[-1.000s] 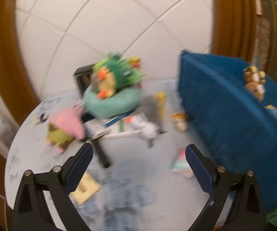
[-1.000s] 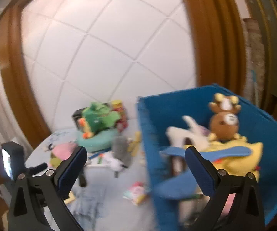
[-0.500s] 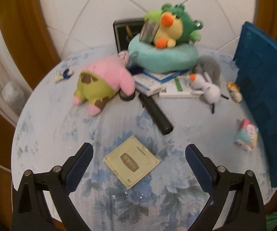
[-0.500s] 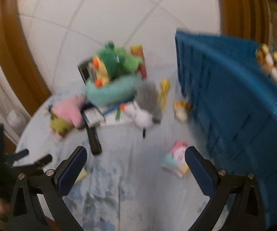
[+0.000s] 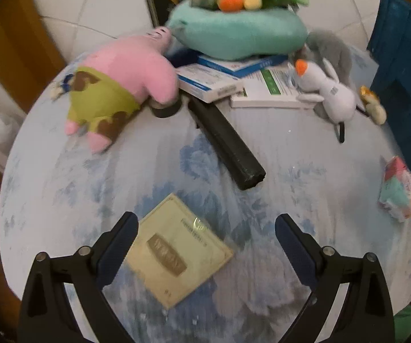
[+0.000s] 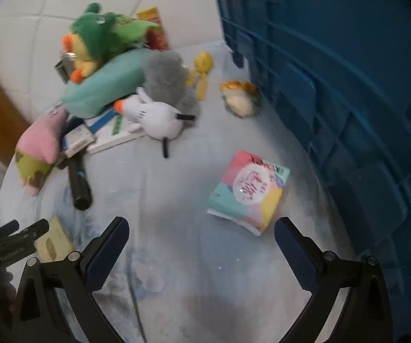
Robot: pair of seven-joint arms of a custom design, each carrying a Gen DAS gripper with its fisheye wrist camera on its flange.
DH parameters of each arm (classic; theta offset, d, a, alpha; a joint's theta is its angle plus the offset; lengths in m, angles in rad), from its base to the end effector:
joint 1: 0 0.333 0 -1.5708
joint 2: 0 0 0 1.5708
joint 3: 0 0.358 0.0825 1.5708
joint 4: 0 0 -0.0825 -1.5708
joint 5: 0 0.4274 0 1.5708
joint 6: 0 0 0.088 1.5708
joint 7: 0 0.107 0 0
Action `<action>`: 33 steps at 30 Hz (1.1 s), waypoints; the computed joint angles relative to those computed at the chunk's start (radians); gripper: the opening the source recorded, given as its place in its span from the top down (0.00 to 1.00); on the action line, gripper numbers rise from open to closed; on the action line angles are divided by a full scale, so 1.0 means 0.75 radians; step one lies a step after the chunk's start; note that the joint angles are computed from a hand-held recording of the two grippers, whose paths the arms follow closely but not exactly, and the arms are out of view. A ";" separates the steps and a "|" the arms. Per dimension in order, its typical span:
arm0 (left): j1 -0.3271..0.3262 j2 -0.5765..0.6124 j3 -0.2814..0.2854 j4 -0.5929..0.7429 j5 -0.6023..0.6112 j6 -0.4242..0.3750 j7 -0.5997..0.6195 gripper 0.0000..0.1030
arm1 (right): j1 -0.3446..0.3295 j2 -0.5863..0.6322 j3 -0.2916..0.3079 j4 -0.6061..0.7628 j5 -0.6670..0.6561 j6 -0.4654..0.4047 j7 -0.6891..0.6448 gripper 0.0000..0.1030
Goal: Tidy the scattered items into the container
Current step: 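Move both tools back over the table toward the pink Kotex pack, then grasp the pink Kotex pack with the right tool while the left tool grasps the black tape roll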
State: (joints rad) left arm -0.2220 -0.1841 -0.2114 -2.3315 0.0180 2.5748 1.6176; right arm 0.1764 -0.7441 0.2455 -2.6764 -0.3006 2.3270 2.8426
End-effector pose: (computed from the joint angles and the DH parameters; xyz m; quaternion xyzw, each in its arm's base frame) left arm 0.4920 -0.2318 0.4730 -0.4994 0.8401 -0.1600 0.1383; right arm 0.3405 0.1530 0.5069 -0.3995 0.8751 -0.2007 0.1853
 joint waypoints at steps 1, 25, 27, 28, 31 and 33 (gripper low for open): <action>-0.001 0.031 -0.003 0.020 0.007 0.003 0.008 0.05 | -0.013 0.004 0.010 -0.007 0.002 -0.003 0.033 0.00; -0.046 0.444 -0.021 0.315 0.145 0.056 -0.140 0.04 | -0.113 0.261 -0.079 -0.036 -0.120 0.099 0.291 0.00; -0.037 0.440 -0.026 0.304 0.102 0.072 -0.116 0.04 | -0.117 0.274 -0.086 -0.039 -0.118 0.123 0.288 0.00; -0.032 0.438 -0.028 0.302 0.076 0.073 -0.103 0.04 | -0.119 0.278 -0.086 -0.040 -0.119 0.133 0.288 0.00; -0.021 0.426 -0.039 0.290 0.003 0.082 -0.046 0.21 | -0.125 0.288 -0.084 -0.040 -0.124 0.156 0.287 0.00; -0.033 0.406 -0.032 0.271 0.034 0.106 -0.063 0.36 | -0.129 0.292 -0.084 -0.043 -0.127 0.166 0.286 0.00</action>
State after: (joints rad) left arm -0.2470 0.1208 -0.2352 -2.1283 0.0437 2.6541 1.5704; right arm 0.0795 -0.5253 0.1825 -2.7084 -0.3960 2.4514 3.0574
